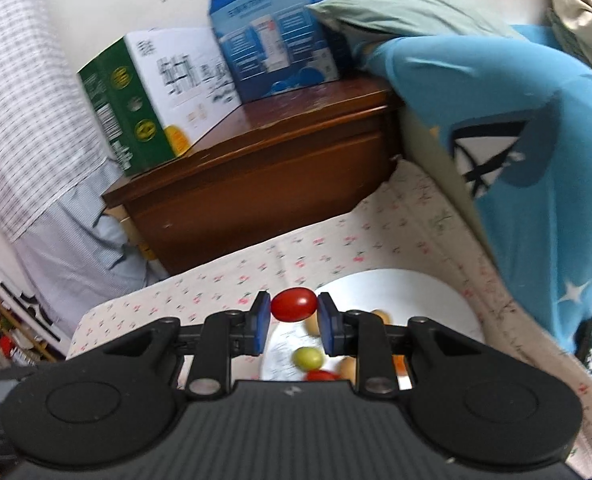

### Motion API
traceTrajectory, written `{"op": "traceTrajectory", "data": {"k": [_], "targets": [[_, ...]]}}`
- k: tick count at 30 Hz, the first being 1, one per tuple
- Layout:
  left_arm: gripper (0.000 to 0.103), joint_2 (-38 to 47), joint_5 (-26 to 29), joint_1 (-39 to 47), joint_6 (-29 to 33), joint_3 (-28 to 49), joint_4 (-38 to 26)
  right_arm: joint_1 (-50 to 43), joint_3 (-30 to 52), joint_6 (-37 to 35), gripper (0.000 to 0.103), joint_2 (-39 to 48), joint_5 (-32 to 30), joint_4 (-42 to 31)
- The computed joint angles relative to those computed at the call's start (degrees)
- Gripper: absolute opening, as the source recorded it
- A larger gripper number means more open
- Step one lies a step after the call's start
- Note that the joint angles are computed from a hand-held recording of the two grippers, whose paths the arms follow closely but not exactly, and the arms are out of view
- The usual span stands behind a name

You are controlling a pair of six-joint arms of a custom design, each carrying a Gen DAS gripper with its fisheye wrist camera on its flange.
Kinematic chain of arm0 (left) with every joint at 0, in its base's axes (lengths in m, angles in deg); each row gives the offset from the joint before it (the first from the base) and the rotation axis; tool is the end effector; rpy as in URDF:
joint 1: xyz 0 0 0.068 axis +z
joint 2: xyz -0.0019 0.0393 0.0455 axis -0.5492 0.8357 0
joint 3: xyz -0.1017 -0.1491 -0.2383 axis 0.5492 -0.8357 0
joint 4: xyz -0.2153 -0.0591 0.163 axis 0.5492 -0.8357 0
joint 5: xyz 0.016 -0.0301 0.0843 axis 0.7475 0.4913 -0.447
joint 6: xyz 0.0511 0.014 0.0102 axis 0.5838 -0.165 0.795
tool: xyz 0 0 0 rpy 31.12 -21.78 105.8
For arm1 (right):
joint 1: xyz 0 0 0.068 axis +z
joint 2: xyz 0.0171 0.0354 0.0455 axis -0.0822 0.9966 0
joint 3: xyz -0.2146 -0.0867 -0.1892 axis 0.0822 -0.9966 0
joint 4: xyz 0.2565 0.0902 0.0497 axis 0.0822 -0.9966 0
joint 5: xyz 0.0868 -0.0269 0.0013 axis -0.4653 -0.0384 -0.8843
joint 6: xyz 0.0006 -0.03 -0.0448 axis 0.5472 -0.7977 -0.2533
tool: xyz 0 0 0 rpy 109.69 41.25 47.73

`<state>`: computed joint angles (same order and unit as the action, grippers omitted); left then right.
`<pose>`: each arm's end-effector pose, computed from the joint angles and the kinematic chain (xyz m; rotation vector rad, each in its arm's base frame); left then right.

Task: Organize fruits
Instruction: 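Carry the green fruit to the plate with the left tool while the right carries the tomato, then open the left tool over the plate while the right releases the tomato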

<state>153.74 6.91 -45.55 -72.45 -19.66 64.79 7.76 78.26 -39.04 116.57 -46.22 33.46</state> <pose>0.3543 -0.0973 0.1902 0.7725 2.1556 -0.6949 0.2734 0.0535 0.2129 0.4707 2.0877 0.2521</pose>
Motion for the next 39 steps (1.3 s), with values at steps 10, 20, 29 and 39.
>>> {"op": "traceTrajectory", "data": {"k": [10, 20, 29, 39], "targets": [[0.028, 3.2, -1.1, -7.7, -0.2, 0.0, 1.3, -9.7, -1.1, 2.1, 0.025, 2.6, -5.9, -0.4], [0.028, 7.0, -2.1, -11.5, 0.3, 0.6, 2.8, -11.6, 0.3, 0.9, 0.025, 9.2, -7.8, 1.2], [0.029, 9.0, -2.2, -12.7, -0.7, 1.5, 3.7, -13.3, 1.1, 2.2, 0.029, 12.3, -9.4, 2.0], [0.065, 5.7, -6.8, -12.9, -2.8, 1.3, 3.3, -13.1, 0.7, 2.4, 0.029, 9.2, -8.3, 1.4]]}}
